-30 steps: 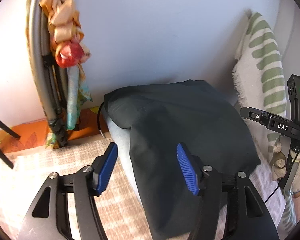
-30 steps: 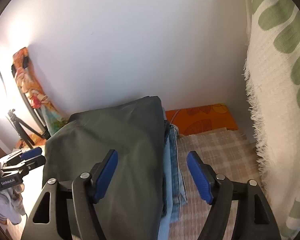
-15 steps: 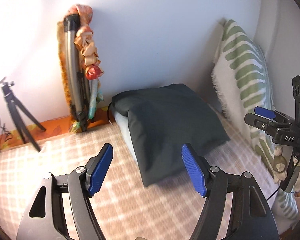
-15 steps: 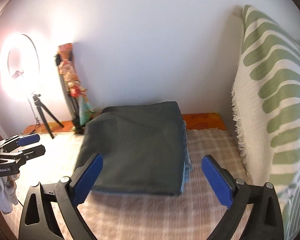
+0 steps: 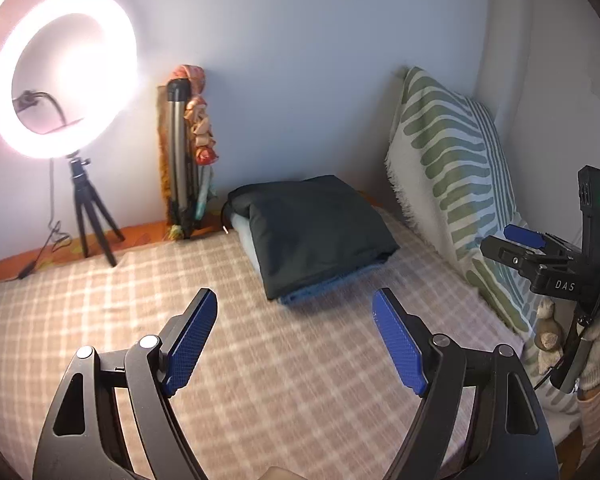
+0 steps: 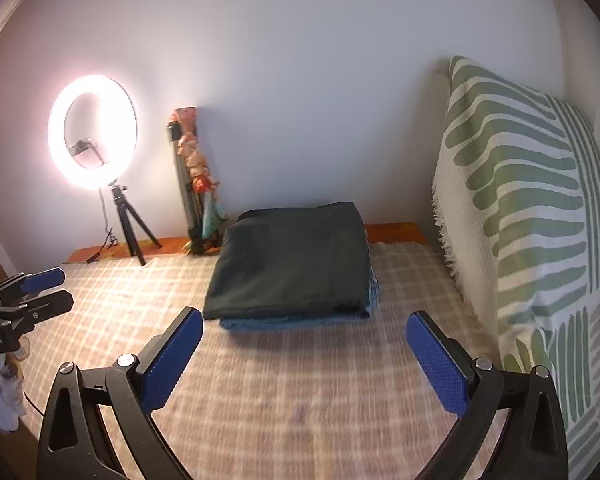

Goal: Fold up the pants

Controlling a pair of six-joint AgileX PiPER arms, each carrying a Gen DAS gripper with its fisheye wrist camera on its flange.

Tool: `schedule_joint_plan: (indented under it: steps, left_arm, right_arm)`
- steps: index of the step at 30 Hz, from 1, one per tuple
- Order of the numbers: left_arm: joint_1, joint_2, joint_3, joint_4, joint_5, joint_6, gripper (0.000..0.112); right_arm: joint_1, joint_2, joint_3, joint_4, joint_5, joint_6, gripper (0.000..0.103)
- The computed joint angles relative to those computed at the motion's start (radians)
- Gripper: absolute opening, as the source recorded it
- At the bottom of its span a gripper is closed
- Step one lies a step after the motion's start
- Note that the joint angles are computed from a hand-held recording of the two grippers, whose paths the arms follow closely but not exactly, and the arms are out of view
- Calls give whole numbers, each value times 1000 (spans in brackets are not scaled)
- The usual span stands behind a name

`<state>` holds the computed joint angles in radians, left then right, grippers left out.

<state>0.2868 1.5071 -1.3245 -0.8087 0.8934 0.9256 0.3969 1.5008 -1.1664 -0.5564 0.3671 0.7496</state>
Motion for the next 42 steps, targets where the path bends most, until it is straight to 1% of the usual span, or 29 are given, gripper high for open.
schedule_joint_plan:
  steps: [2, 5, 7, 9, 11, 12, 13, 15, 17, 20, 23, 26, 28, 30, 37, 42]
  left_arm:
    - [37, -73, 76, -18, 9, 49, 80]
    - [93, -157, 168, -39, 32, 108, 81]
    - [139, -213, 232, -66, 48, 154, 81]
    - [200, -265, 297, -108, 79, 209, 81]
    - [266, -303, 348, -146, 123, 257, 81]
    - [298, -325, 375, -164, 132, 276, 81]
    - [325, -342, 398, -179, 141, 296, 81]
    - [371, -391, 451, -202, 134, 336, 81]
    - [402, -425, 483, -216, 131, 361, 81]
    - [455, -451, 509, -228, 165, 383, 81]
    - [496, -470, 524, -231, 192, 398, 81]
    - [527, -477, 525, -232, 217, 411, 82]
    - [548, -489, 533, -238, 226, 418, 85]
    - [550, -497, 537, -235, 219, 409, 86]
    - [506, -514, 548, -194, 148, 374, 86]
    - [528, -490, 533, -194, 185, 351, 86]
  right_arm:
    - [42, -53, 54, -89, 21, 97, 103]
    - [139, -138, 150, -313, 96, 339, 103]
    - [196, -183, 206, -387, 134, 430, 103]
    - [249, -223, 262, -446, 161, 519, 103]
    - [318, -256, 322, -515, 205, 629, 103]
    - [349, -265, 341, -538, 232, 668, 103]
    - [389, -273, 364, -571, 269, 721, 103]
    - [457, -286, 403, -617, 332, 818, 103]
    - [498, -301, 434, -638, 357, 884, 103]
    - [579, -313, 464, -669, 433, 981, 103]
    - [644, -320, 477, -685, 504, 1044, 103]
    - [674, -329, 481, -686, 536, 1076, 103]
    - [671, -330, 479, -686, 539, 1075, 103]
    - [671, -324, 475, -683, 545, 1070, 103]
    - [651, -307, 473, -688, 533, 1073, 103]
    - [659, -301, 472, -697, 556, 1080, 103]
